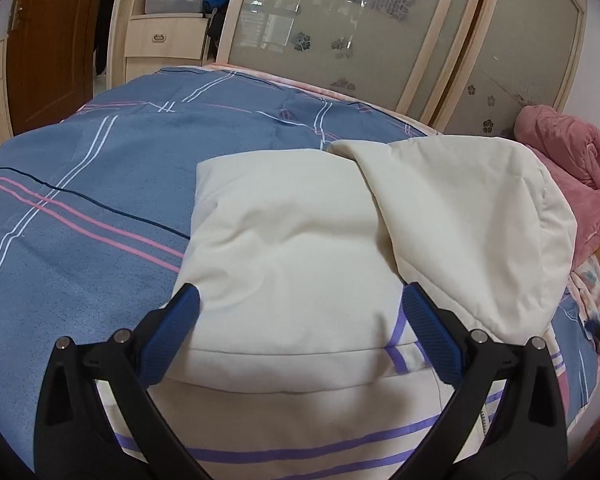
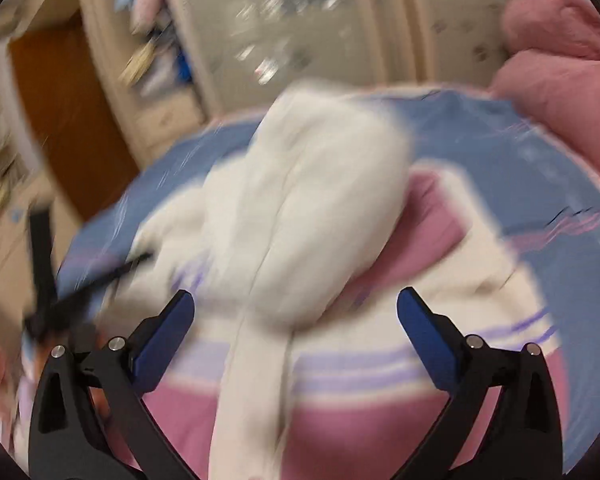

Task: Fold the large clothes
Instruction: 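Fold the hood down over the jacket body with the right tool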

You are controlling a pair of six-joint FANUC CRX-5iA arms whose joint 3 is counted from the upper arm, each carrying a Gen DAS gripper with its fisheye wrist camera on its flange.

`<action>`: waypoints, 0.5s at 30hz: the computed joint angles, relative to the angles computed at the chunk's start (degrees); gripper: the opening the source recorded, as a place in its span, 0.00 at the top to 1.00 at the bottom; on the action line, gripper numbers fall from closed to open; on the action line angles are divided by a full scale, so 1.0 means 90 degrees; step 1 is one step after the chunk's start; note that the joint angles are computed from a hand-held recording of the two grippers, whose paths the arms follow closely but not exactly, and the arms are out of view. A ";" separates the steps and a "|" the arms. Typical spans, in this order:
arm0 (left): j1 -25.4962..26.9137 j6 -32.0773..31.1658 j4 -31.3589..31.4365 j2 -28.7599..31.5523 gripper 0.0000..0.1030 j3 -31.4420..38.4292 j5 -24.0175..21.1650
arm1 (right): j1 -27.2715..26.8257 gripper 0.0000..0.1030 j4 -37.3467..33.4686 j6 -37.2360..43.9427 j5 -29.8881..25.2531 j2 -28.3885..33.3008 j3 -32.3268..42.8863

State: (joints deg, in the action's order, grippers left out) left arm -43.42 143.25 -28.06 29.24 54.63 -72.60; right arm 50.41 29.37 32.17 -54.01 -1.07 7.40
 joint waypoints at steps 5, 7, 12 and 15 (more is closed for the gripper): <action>0.0042 0.0029 0.0037 0.0023 0.02 0.0030 -0.0023 | -0.0498 0.01 -0.1077 0.0640 -0.1229 0.1517 0.2088; 0.0046 -0.0001 0.0040 0.0063 0.02 0.0088 -0.0063 | -0.0634 0.01 -0.1640 0.0803 -0.1321 0.1828 0.2457; 0.0037 0.0011 0.0058 -0.0022 0.02 -0.0029 -0.0031 | -0.0806 0.82 -0.2858 0.1066 -0.0714 0.1560 0.2303; 0.0071 0.0041 0.0121 -0.0056 0.02 -0.0095 0.0021 | -0.0883 0.86 -0.3806 0.1581 -0.0218 0.1197 0.2189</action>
